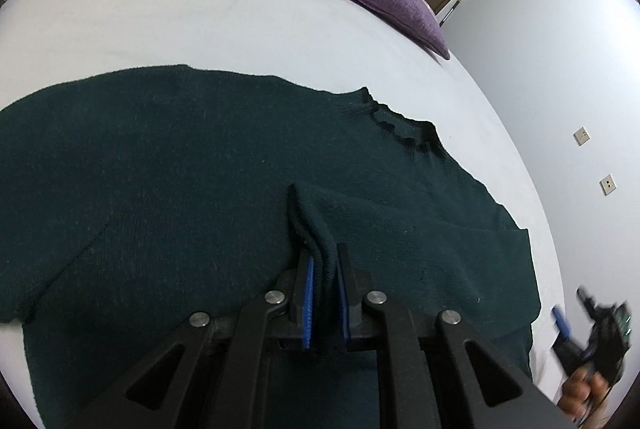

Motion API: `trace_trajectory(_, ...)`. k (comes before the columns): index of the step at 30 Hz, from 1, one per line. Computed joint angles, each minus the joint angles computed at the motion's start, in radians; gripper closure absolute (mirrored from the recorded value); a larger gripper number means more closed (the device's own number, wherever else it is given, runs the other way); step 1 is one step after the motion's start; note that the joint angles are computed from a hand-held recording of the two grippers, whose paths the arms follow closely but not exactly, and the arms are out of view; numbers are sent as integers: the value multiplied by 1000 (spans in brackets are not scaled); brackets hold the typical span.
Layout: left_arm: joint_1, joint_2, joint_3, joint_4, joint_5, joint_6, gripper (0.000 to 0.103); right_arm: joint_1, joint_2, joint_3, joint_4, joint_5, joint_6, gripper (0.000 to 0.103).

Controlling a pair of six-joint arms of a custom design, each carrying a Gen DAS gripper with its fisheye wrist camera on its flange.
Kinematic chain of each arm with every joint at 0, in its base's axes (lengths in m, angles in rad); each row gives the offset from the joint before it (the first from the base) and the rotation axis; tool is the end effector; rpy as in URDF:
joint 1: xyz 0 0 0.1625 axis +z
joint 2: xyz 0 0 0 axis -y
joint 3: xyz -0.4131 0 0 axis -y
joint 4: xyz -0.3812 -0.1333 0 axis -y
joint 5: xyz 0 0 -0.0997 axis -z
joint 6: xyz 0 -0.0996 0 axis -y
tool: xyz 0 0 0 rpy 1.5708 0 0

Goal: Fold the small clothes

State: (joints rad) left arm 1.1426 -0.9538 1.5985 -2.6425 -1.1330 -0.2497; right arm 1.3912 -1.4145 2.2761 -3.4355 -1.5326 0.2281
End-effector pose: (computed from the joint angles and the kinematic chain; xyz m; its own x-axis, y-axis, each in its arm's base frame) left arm -0.1193 -0.6840 0.2295 -0.9624 0.0050 -0.2716 0.1446 0.8558 -0.4967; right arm 0.0545 -0.4673 0.3118 -0.9416 0.2627 -0.2107 0.3172 0.4821 -0.8167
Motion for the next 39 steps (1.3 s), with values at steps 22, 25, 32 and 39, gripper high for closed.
trace_trajectory(22, 45, 18, 29, -143, -90, 77, 88, -30, 125, -362, 459, 62, -115, 70)
trace_trajectory(25, 46, 17, 29, -141, -98, 72, 88, -27, 72, -269, 456, 72, -158, 62)
trace_trajectory(32, 42, 10, -3, -75, -118, 29, 77, -39, -92, -80, 336, 15, -226, 61)
trace_trajectory(39, -28, -89, 82, -118, -5, 55, 16, 316, -97, 19, -11, -427, -470, 49)
